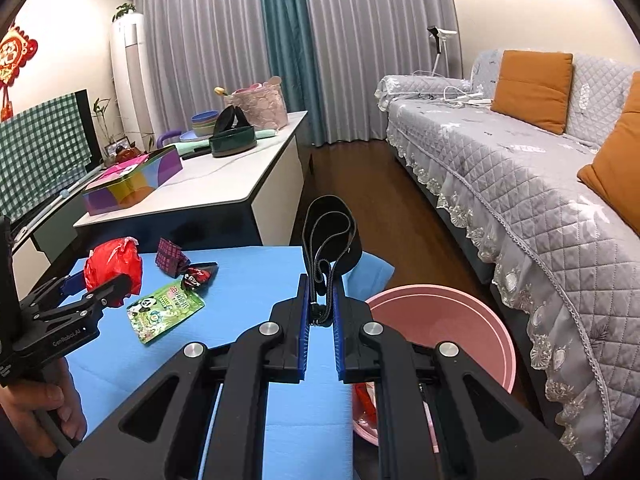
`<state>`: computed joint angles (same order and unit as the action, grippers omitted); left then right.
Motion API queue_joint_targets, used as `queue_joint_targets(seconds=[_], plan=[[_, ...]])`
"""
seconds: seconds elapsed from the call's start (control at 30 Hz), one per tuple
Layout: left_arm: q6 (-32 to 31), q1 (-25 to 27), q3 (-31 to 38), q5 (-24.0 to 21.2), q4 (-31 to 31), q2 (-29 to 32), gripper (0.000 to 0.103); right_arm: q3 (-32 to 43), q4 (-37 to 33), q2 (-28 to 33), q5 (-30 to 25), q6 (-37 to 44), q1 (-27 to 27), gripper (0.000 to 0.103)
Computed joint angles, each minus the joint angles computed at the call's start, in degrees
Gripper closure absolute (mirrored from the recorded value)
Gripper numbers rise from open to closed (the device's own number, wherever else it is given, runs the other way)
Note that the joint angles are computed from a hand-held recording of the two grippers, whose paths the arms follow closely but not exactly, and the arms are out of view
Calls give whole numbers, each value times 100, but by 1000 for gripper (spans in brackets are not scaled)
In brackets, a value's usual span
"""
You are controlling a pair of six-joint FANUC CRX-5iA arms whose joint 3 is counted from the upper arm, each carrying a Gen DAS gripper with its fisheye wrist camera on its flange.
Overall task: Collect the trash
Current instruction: 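Carry the red bag and black strap to the pink bin with both tools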
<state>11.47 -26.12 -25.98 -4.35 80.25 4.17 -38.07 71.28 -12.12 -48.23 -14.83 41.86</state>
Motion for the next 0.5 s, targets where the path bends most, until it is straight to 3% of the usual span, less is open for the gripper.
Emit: queue_joint_targets(seconds=[0.2,0.5], plan=[[-360,-165,-15,71,406,4,35,-61,-25,-72,-54,-10,7,92],[-508,-205,-7,63,536,25,35,-79,20,-102,-75,-39,9,92]])
